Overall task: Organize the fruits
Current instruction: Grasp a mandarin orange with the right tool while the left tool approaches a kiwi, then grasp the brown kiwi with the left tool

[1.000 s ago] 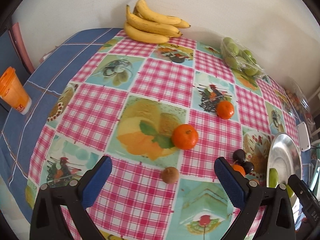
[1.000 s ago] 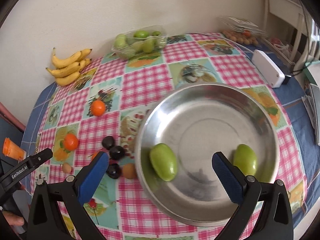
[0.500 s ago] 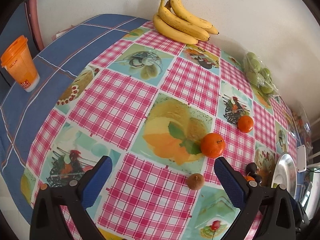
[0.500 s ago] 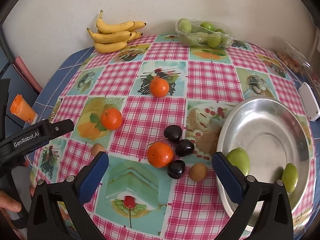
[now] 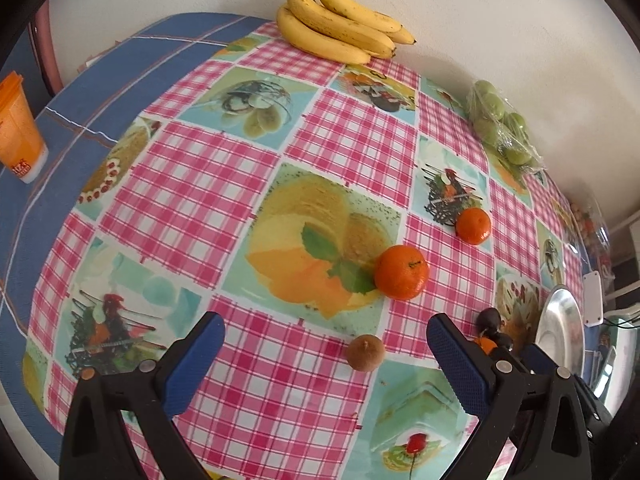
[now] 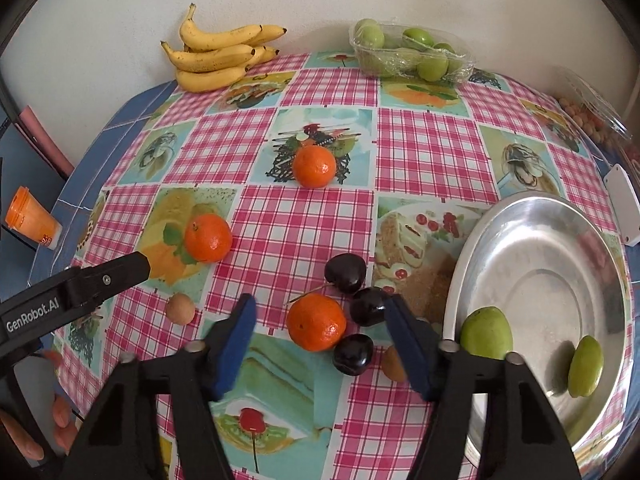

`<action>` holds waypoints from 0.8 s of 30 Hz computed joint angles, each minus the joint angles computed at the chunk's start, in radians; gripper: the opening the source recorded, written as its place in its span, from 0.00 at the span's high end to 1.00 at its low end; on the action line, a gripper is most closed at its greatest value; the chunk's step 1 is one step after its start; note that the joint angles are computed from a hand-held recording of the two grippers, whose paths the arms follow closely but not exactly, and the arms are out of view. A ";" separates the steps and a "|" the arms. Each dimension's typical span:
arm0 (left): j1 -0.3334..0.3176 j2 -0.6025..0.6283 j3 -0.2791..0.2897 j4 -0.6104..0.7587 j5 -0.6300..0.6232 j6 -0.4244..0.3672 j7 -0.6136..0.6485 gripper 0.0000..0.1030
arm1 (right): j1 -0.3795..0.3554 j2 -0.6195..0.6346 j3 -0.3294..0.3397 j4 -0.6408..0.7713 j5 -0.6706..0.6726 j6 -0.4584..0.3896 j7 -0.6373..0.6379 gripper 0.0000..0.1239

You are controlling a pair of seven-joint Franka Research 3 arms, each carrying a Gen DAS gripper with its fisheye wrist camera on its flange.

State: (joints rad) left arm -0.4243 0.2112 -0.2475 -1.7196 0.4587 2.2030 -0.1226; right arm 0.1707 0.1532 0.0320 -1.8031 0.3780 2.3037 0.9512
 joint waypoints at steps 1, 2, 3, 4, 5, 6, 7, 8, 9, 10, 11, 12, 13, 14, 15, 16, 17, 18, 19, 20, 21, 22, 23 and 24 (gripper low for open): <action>0.003 0.005 -0.002 0.002 -0.009 0.011 0.009 0.02 | 0.001 0.003 0.000 0.004 -0.004 -0.005 0.002 0.58; 0.006 0.009 -0.004 0.002 -0.021 0.029 0.023 0.04 | 0.002 0.006 0.000 0.009 -0.009 -0.011 0.004 0.62; 0.009 0.013 -0.005 0.000 -0.031 0.049 0.035 0.10 | 0.003 0.008 0.000 0.011 -0.014 -0.016 0.006 0.64; 0.012 0.018 -0.006 0.000 -0.044 0.068 0.047 0.12 | 0.005 0.010 0.000 0.014 -0.022 -0.021 0.008 0.67; 0.016 0.021 -0.007 -0.003 -0.057 0.090 0.060 0.16 | 0.006 0.011 0.000 0.015 -0.029 -0.024 0.009 0.69; 0.019 0.026 -0.007 -0.003 -0.069 0.106 0.074 0.20 | 0.008 0.013 0.001 0.017 -0.033 -0.027 0.009 0.69; 0.020 0.033 -0.008 0.001 -0.082 0.118 0.091 0.21 | 0.009 0.013 0.001 0.017 -0.037 -0.027 0.009 0.71; 0.020 0.039 -0.008 0.007 -0.091 0.120 0.103 0.24 | 0.010 0.014 0.002 0.018 -0.039 -0.030 0.006 0.73; 0.019 0.045 -0.007 0.011 -0.096 0.125 0.113 0.29 | 0.010 0.015 0.002 0.020 -0.039 -0.035 0.003 0.74; 0.020 0.049 -0.008 0.015 -0.106 0.132 0.126 0.32 | 0.011 0.015 0.003 0.022 -0.040 -0.037 0.001 0.76; 0.022 0.054 -0.009 0.017 -0.118 0.141 0.140 0.37 | 0.011 0.015 0.003 0.023 -0.043 -0.041 -0.001 0.76; 0.023 0.058 -0.009 0.018 -0.132 0.148 0.151 0.40 | 0.012 0.015 0.004 0.022 -0.045 -0.043 -0.004 0.76; 0.025 0.062 -0.010 0.018 -0.147 0.156 0.160 0.42 | 0.014 0.015 0.004 0.022 -0.050 -0.044 -0.007 0.76; 0.027 0.064 -0.010 0.017 -0.162 0.157 0.167 0.47 | 0.018 0.016 0.004 0.021 -0.062 -0.040 -0.006 0.76; 0.027 0.067 -0.009 0.019 -0.172 0.153 0.169 0.47 | 0.022 0.014 0.004 0.013 -0.075 -0.024 -0.005 0.76; 0.026 0.071 -0.007 0.022 -0.177 0.148 0.171 0.47 | 0.025 0.015 0.003 0.012 -0.087 -0.018 -0.003 0.76; 0.025 0.075 -0.007 0.026 -0.183 0.142 0.175 0.48 | 0.026 0.018 0.002 0.014 -0.097 -0.018 0.005 0.76; 0.025 0.075 -0.006 0.025 -0.187 0.142 0.176 0.50 | 0.028 0.022 0.000 0.017 -0.105 -0.018 0.014 0.76; 0.025 0.077 -0.005 0.023 -0.192 0.147 0.177 0.51 | 0.028 0.026 0.000 0.022 -0.109 -0.021 0.020 0.76; 0.023 0.080 -0.004 0.026 -0.191 0.146 0.177 0.55 | 0.027 0.029 -0.001 0.025 -0.112 -0.024 0.022 0.76; 0.022 0.086 -0.003 0.035 -0.190 0.140 0.182 0.59 | 0.026 0.033 -0.001 0.030 -0.114 -0.030 0.025 0.76; 0.020 0.092 -0.003 0.042 -0.191 0.136 0.187 0.60 | 0.025 0.033 -0.001 0.031 -0.110 -0.032 0.025 0.76; 0.019 0.096 -0.003 0.046 -0.193 0.138 0.191 0.63 | 0.024 0.033 0.000 0.032 -0.111 -0.034 0.024 0.76; 0.019 0.098 -0.003 0.048 -0.196 0.141 0.195 0.66 | 0.025 0.032 0.000 0.032 -0.114 -0.034 0.024 0.76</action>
State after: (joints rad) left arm -0.4049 0.3090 -0.2502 -1.6716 0.2629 2.3439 0.0723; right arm 0.1955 0.1856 0.0318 -1.7714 0.2642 2.2698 0.9755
